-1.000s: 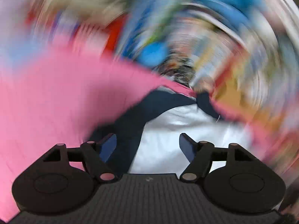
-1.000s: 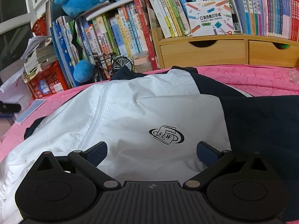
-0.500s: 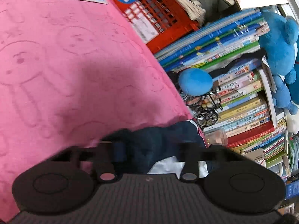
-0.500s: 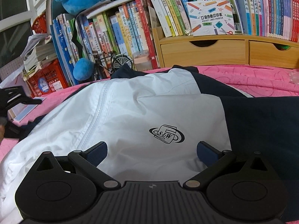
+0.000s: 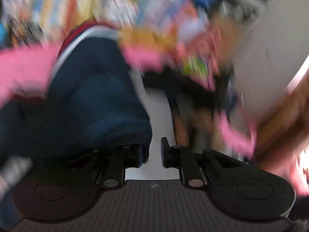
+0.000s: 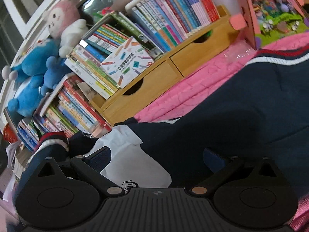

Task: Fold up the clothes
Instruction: 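Grasp the striped-cuff sleeve with the left gripper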

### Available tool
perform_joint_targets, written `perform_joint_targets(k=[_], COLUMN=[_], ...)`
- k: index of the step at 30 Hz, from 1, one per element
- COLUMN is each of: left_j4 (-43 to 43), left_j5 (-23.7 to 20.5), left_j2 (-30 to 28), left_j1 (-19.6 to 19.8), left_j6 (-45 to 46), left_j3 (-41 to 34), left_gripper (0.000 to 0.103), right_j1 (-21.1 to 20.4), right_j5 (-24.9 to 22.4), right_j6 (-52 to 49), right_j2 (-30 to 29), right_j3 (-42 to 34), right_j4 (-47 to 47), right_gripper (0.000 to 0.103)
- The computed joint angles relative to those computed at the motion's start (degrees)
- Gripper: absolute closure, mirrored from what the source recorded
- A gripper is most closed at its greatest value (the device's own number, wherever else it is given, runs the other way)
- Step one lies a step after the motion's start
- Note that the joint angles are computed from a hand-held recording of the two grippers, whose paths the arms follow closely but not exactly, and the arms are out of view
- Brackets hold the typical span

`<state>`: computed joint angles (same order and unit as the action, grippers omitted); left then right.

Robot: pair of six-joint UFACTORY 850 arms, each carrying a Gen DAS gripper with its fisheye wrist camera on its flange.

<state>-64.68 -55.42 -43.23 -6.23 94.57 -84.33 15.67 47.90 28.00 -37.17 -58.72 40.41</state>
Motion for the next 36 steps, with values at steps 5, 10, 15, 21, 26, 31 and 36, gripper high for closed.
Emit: perform_joint_targets(k=[5, 10, 15, 21, 26, 31, 36], left_j4=[7.45, 7.23, -11.17, -12.38, 12.77, 12.0, -14.74], left_j5=[-2.52, -10.7, -1.14, 28.46, 43.11, 42.18, 42.04], left_j2=[-0.13, 1.97, 5.95, -0.52, -6.89, -6.93, -3.05], left_j1=[1.28, 5.58, 8.61, 0.48, -4.75, -2.9, 2.79], left_j6=[-4.34, -4.22, 0.02, 1.63, -16.65, -21.23, -1.68], left_j3=[3.83, 3.39, 3.66, -5.5, -11.6, -13.02, -9.4], left_gripper=[0.086, 0.073, 0.0, 0.002, 0.005, 0.075, 0.086], right_j1=[0.68, 1.66, 0.88, 1.72, 1.5, 1.44, 1.44], right_j5=[2.28, 9.05, 4.69, 2.6, 0.97, 0.42, 0.03], right_j6=[-1.5, -0.64, -0.44, -7.27, -8.65, -9.25, -9.47], right_j2=[0.26, 0.97, 0.67, 0.02, -0.17, -0.13, -0.1], right_j3=[0.63, 2.99, 1.58, -0.22, -0.82, -0.95, -1.06], right_j4=[-0.95, -0.2, -1.95, 1.44, 2.03, 2.1, 2.21], right_gripper=[0.0, 0.0, 0.0, 0.0, 0.0, 0.0, 0.0])
